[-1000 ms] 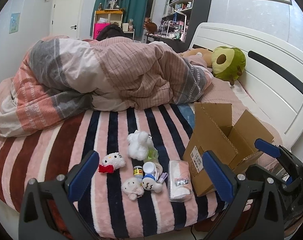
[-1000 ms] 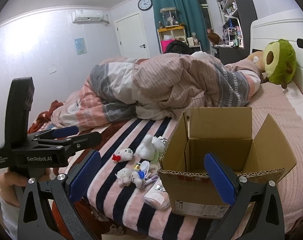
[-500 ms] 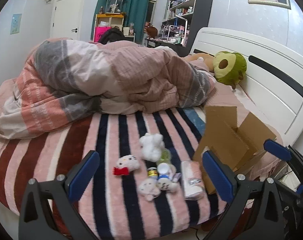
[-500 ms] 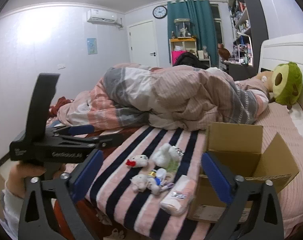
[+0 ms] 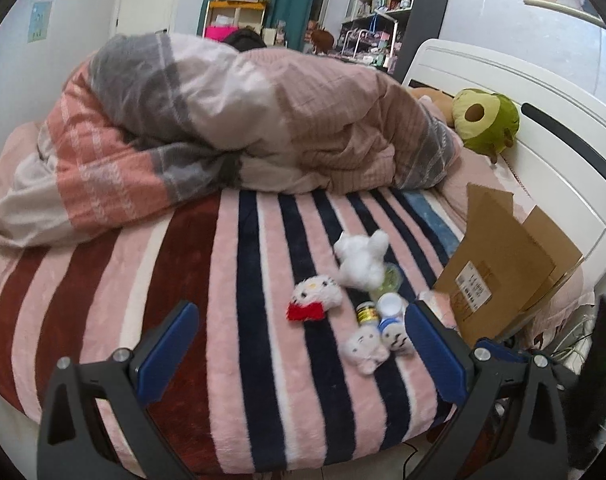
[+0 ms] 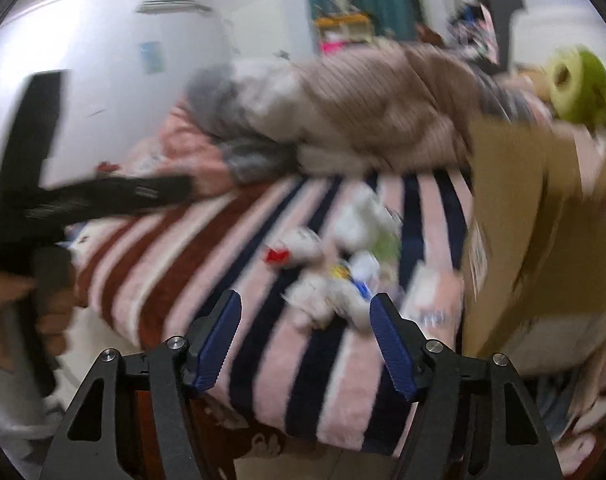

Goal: Organize objects
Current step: 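Move the right gripper toward the wrapped pink-and-white packet, then close the right gripper on the wrapped packet and lift it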

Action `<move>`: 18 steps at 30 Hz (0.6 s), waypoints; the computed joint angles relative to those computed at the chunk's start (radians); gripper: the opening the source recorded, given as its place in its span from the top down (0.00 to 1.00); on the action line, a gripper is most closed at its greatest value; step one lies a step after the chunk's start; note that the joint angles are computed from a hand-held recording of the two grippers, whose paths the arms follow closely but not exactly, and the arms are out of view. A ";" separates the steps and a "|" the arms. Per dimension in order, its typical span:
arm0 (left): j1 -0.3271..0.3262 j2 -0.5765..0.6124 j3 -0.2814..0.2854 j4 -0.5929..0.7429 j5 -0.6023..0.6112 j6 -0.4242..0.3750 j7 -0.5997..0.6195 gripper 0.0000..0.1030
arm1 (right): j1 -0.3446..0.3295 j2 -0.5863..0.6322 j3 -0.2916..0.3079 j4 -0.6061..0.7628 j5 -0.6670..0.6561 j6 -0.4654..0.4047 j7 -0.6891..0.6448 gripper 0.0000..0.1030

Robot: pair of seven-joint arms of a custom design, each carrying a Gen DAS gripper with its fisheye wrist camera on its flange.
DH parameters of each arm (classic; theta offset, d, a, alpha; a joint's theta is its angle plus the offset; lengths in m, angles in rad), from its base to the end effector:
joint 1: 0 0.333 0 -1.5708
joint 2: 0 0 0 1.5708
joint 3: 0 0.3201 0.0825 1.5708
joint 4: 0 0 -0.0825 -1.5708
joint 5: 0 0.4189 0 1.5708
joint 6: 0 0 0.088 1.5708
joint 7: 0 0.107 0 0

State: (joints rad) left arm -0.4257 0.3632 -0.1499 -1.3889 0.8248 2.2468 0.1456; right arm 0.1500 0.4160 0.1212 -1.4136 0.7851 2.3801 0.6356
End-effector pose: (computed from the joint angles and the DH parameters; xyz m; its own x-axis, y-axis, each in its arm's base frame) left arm 0.6482 -0.3723 0.5665 0.3967 -0.8956 0.2014 -0.5569 -0.4093 -0.7227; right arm 0.7369 0.1945 0.5249 0.7295 -0.6575 -0.1885 -0.5374 -0.3805 -0.7526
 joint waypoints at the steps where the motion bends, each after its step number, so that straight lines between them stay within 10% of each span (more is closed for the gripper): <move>1: 0.006 -0.006 -0.001 -0.016 -0.007 0.011 -0.001 0.00 | 0.013 0.020 -0.015 0.009 -0.025 0.015 0.046 0.38; 8: 0.037 -0.038 -0.003 -0.088 -0.020 0.063 -0.017 0.00 | 0.088 0.038 -0.081 -0.045 -0.216 0.220 0.233 0.37; 18: 0.054 -0.035 -0.011 -0.104 -0.043 0.098 -0.007 0.00 | 0.115 0.131 -0.107 0.043 -0.398 0.205 0.434 0.37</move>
